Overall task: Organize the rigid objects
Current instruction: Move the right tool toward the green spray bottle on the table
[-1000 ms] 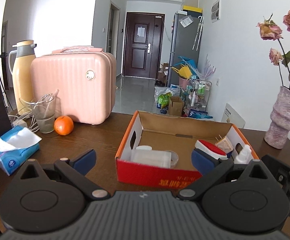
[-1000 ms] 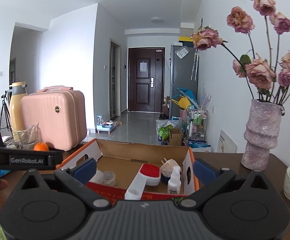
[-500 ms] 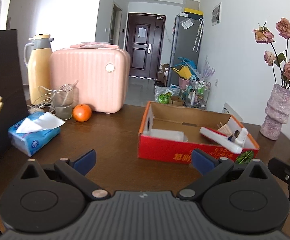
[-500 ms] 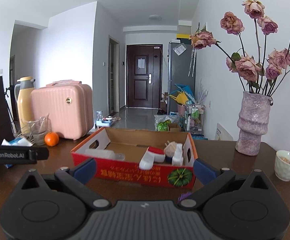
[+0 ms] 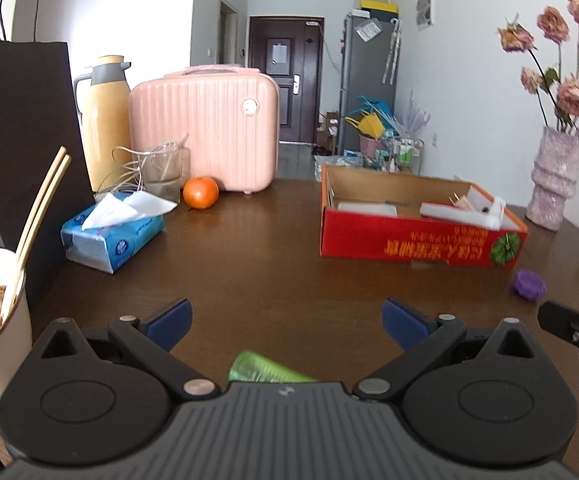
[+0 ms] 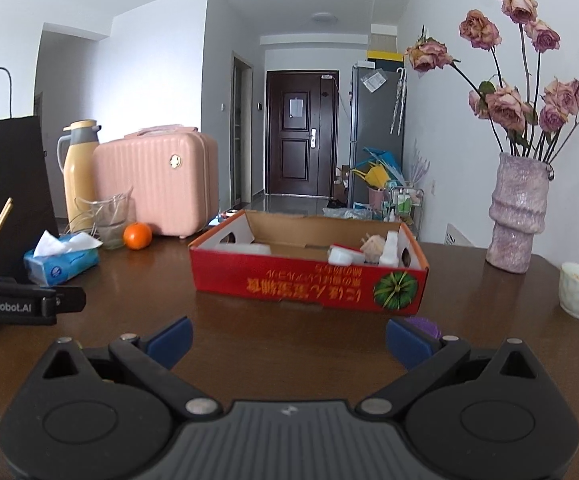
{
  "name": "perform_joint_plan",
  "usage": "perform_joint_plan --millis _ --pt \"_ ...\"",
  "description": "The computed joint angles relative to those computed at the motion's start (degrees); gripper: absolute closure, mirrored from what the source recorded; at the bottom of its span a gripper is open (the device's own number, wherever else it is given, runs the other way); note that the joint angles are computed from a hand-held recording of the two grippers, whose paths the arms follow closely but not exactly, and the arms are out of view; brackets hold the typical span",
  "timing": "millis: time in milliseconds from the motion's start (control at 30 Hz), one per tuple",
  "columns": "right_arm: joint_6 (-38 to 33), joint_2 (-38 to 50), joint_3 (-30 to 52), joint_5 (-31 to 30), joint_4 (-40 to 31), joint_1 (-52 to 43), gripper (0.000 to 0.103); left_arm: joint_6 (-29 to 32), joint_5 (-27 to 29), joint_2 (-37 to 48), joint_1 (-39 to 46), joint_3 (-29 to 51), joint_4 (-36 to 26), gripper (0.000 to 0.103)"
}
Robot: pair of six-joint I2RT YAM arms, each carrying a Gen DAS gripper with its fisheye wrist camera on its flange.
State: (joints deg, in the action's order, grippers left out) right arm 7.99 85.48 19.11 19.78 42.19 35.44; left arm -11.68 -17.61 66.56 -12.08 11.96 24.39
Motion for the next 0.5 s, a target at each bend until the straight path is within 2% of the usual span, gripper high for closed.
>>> perform_joint_plan --millis 267,500 --pt "1.70 1.08 -0.76 2.13 -0.55 3.09 0.000 2.66 4.01 -2.04 3.49 -4.28 1.58 0.000" --pt "1.81 5.83 2.66 -1.91 -1.19 4.84 0.000 5.74 9.38 -3.52 10.88 -6.98 1.95 0.000"
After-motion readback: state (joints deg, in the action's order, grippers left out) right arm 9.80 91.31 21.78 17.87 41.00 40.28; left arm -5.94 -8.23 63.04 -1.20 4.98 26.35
